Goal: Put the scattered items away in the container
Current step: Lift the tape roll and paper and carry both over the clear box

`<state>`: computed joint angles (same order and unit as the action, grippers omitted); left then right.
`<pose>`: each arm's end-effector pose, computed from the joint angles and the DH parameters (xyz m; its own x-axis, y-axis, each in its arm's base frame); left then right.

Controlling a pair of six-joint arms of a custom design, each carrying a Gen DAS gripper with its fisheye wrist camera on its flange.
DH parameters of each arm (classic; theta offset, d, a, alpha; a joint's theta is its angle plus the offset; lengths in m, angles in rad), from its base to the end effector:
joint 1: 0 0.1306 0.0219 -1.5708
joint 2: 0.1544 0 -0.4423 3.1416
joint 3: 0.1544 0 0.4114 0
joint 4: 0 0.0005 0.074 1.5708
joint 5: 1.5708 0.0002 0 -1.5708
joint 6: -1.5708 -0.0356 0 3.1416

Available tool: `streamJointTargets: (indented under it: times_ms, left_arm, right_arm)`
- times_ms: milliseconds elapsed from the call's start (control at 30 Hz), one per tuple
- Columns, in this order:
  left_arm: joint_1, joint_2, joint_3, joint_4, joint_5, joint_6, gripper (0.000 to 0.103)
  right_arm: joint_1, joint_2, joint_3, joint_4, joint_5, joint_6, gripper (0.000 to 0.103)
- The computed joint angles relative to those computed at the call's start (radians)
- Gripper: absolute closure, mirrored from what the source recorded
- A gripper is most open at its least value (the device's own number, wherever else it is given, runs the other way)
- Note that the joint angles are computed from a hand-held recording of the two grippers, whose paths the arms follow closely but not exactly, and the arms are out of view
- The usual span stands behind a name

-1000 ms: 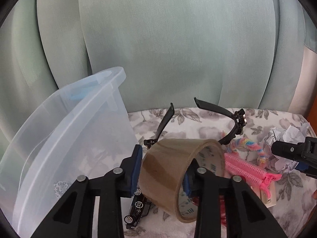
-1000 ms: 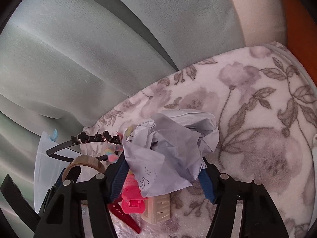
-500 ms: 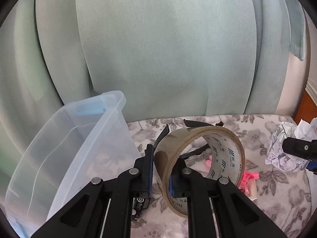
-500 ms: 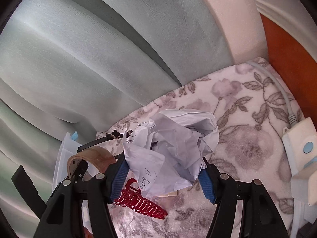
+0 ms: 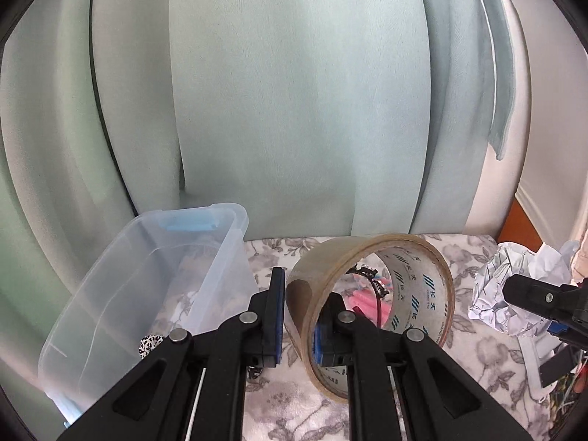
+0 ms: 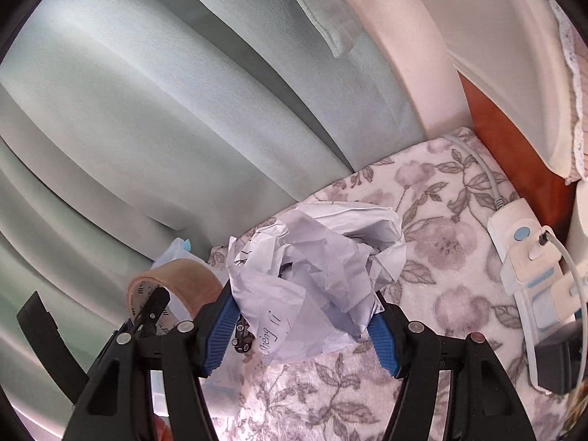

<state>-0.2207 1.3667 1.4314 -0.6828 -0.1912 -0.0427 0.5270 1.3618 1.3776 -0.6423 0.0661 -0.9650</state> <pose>0.4884 -0.1032 0.5357 -0.5622 0.1691 -0.8095 0.0879 0.9855 0.1448 0.4316 0.2479 0.5144 -0.6631 0.5632 -0.4931 0.1572 0.7488 0.6439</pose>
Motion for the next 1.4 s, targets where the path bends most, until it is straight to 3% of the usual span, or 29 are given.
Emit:
streamJointTargets:
  times_ms: [400, 767, 1100, 1400]
  left_arm:
    - [0.011, -0.144, -0.007, -0.075, 0.073, 0.022, 0.091]
    - [0.100, -0.197, 0.006, -0.079, 0.163, 0.030, 0.091]
    - [0.232, -0.191, 0.019, -0.076, 0.254, 0.054, 0.091]
    - [0.367, -0.151, 0.033, -0.064, 0.319, 0.097, 0.091]
  right_arm:
    - [0.136, -0.060, 0.057, -0.055, 0.155, 0.000, 0.035]
    - [0.239, -0.035, 0.158, -0.093, 0.252, 0.038, 0.035]
    - [0.305, 0.056, 0.294, -0.142, 0.284, 0.096, 0.035]
    - [0.337, 0.175, 0.436, -0.190, 0.251, 0.153, 0.035]
